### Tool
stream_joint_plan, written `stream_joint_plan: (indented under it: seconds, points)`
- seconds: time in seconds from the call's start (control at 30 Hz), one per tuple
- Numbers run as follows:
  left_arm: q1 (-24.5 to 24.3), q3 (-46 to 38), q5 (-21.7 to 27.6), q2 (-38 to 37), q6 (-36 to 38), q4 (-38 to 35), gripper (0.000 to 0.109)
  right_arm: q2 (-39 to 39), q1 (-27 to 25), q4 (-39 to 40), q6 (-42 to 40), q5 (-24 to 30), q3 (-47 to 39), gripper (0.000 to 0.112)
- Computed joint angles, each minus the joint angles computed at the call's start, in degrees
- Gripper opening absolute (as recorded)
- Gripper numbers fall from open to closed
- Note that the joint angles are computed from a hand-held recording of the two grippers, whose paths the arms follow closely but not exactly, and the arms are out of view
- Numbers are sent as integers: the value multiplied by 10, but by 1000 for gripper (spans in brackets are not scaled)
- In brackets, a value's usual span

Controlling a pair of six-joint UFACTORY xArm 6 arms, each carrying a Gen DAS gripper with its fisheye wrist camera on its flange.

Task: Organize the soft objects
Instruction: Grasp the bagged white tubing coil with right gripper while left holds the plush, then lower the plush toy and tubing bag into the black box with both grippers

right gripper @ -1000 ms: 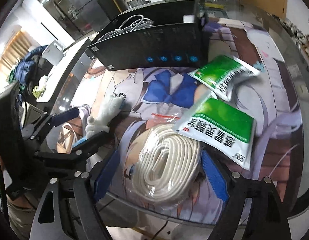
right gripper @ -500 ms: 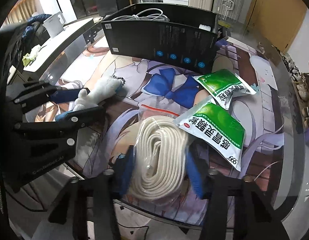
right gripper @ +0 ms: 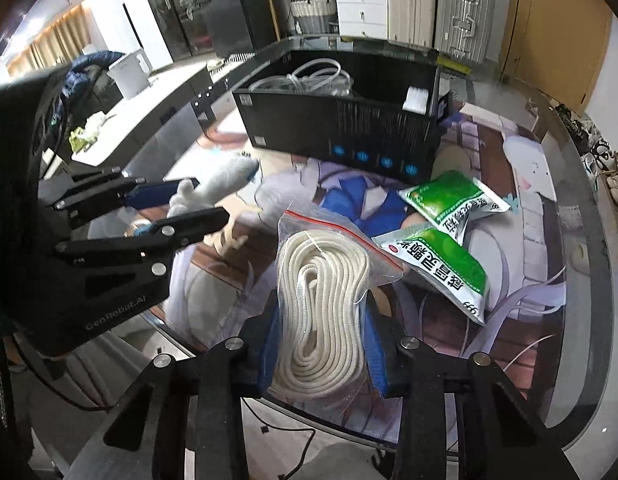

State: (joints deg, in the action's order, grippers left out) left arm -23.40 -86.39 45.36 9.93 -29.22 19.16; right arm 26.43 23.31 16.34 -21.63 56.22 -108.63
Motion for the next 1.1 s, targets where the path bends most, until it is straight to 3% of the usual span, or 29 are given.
stream_joint_plan:
  seconds: [0.43,0.77,1.1]
  points:
    - [-1,-2,-18,-7,-2,0,33,-9,-1,22,-14,-5,3,36]
    - [1,-3,-34,-21,-31,39,33,-19,-10,81,-32,-24,-14,36]
    - [13,-46,-63,-13,-59,72,33,-4,-4,103,-31,-81,-76,36]
